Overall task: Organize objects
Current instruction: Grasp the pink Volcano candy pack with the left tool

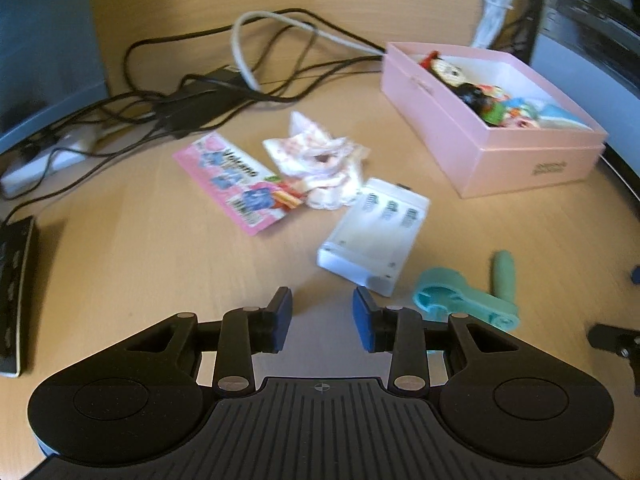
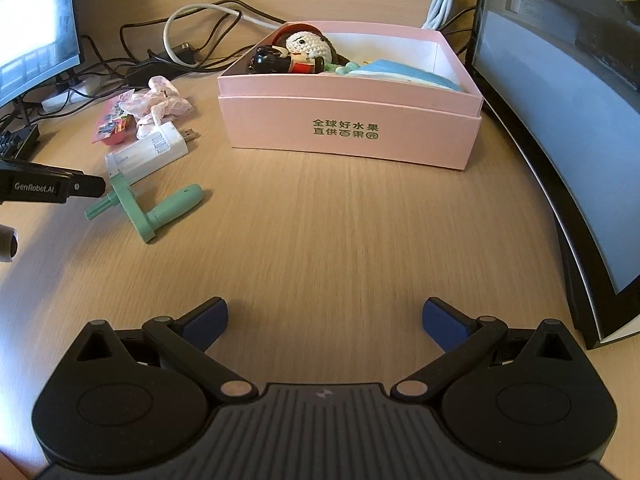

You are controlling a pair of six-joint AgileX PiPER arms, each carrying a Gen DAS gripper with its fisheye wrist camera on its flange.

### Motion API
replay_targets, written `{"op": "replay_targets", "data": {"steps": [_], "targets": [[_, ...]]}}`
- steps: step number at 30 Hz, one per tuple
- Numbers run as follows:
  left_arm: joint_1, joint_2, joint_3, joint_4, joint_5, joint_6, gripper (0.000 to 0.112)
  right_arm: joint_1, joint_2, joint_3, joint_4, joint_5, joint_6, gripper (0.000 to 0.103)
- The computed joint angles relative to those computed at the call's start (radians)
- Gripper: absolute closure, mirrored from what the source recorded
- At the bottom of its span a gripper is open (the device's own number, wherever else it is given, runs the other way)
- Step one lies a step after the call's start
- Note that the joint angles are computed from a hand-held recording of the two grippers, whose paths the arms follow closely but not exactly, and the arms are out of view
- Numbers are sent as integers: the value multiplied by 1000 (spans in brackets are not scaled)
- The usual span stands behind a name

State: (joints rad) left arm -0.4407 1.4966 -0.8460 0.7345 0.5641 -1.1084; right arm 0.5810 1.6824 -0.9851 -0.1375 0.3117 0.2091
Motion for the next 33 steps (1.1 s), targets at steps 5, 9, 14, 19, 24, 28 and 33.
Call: {"op": "replay_targets", "data": {"steps": [5, 9, 14, 19, 24, 28, 33], "targets": [[11, 8, -23, -94, -24, 135, 74, 4, -1, 7, -18, -12, 18, 0], [21, 11, -35, -142, -24, 177, 71, -3, -3, 13, -2, -25, -7, 0], [92, -64, 0, -327, -140, 241, 69, -14, -1, 19, 51, -42, -81, 0], [153, -12, -124, -47, -5, -220, 70, -18, -9, 48, 53, -85, -89, 0], [207, 178, -341, -102, 113, -165, 70, -23, -17, 69, 110, -110, -162, 0], [215, 295, -483, -127, 233, -107, 70, -29, -19, 81, 169, -129, -233, 0], [212, 355, -550, -107, 308, -47, 69, -33, -23, 95, 220, -147, -293, 0]]}}
